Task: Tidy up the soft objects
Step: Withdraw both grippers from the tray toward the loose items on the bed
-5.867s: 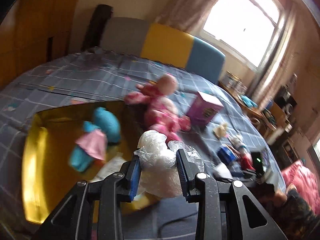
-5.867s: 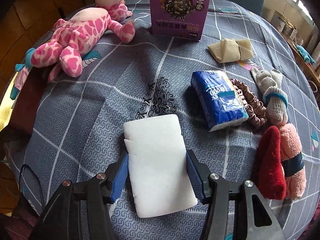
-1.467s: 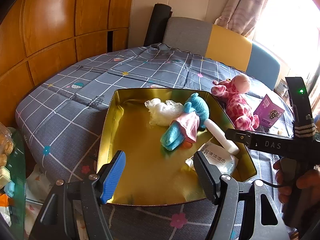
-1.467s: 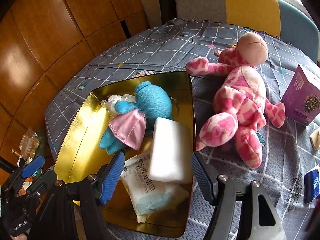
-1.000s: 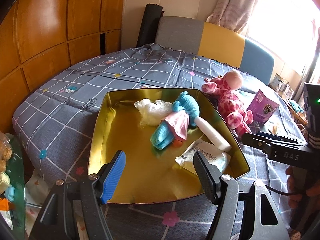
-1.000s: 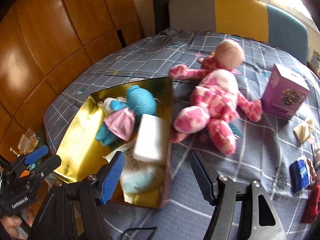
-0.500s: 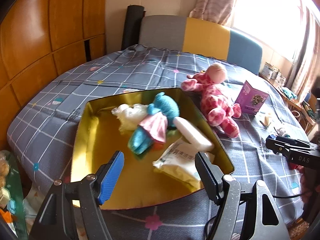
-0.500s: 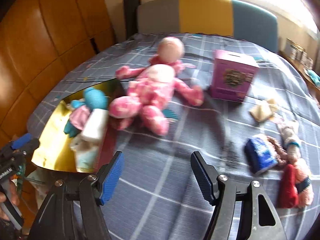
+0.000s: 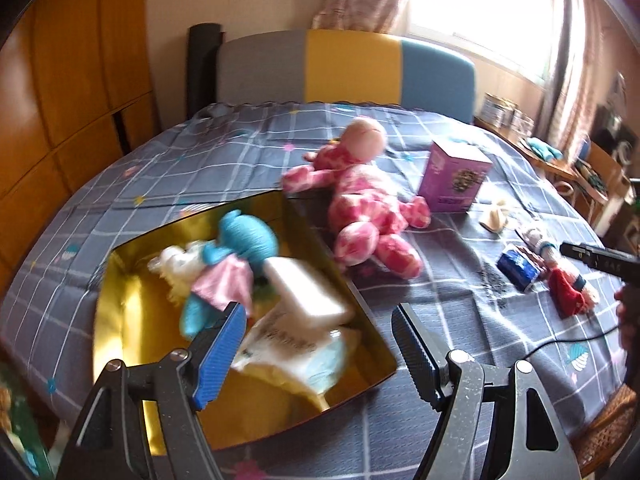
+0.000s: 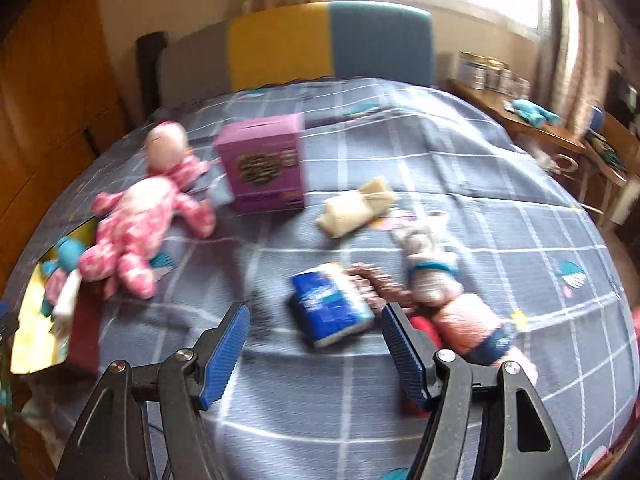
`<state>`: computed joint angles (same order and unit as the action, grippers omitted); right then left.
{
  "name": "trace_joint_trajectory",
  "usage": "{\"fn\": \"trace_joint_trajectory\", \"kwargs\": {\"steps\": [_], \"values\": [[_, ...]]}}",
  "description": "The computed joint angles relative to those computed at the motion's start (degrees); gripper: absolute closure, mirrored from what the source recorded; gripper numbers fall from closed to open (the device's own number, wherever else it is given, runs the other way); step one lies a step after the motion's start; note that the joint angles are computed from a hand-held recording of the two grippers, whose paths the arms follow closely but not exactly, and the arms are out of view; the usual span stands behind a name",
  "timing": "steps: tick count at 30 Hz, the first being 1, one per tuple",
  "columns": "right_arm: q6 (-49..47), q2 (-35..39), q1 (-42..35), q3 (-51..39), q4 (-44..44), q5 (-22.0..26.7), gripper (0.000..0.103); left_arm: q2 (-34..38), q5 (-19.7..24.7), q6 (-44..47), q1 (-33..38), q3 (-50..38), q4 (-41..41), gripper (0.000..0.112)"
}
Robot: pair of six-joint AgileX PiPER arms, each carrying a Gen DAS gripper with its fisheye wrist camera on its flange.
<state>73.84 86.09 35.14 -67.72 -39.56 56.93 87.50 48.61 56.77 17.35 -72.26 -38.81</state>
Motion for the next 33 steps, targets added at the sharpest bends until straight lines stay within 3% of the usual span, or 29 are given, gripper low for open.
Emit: {"fn": "trace_joint_trajectory", "kwargs": {"steps": [4, 8, 12, 28, 33], "values": [[9.66, -4.41, -3.7, 6.9, -4.12, 1.52, 0.034, 0.7, -0.05, -3.81, -4.87, -1.31, 3.0, 0.036], [16.7, -9.96, -10.37, 13.13, -2.28, -1.84, 0.034, 1.51, -0.31, -6.75, -9.94, -2.5, 4.95, 0.036], [21.25, -13.41, -12.14, 15.98, -2.59, -2.12, 0.034, 3.04, -0.54, -8.75, -15.74, -4.4, 6.86, 0.036], [20.57, -16.84, -17.12, 19.27, 2.26, -9.55, 0.034, 21.43, -3.51, -21.82, -42.46, -25.09, 20.48, 0.037], [17.7, -17.55, -19.42, 20.2, 5.55, -13.03, 0.034, 31.15, -2.44, -24.15, -48.73, -37.33, 26.02, 0.041]]}}
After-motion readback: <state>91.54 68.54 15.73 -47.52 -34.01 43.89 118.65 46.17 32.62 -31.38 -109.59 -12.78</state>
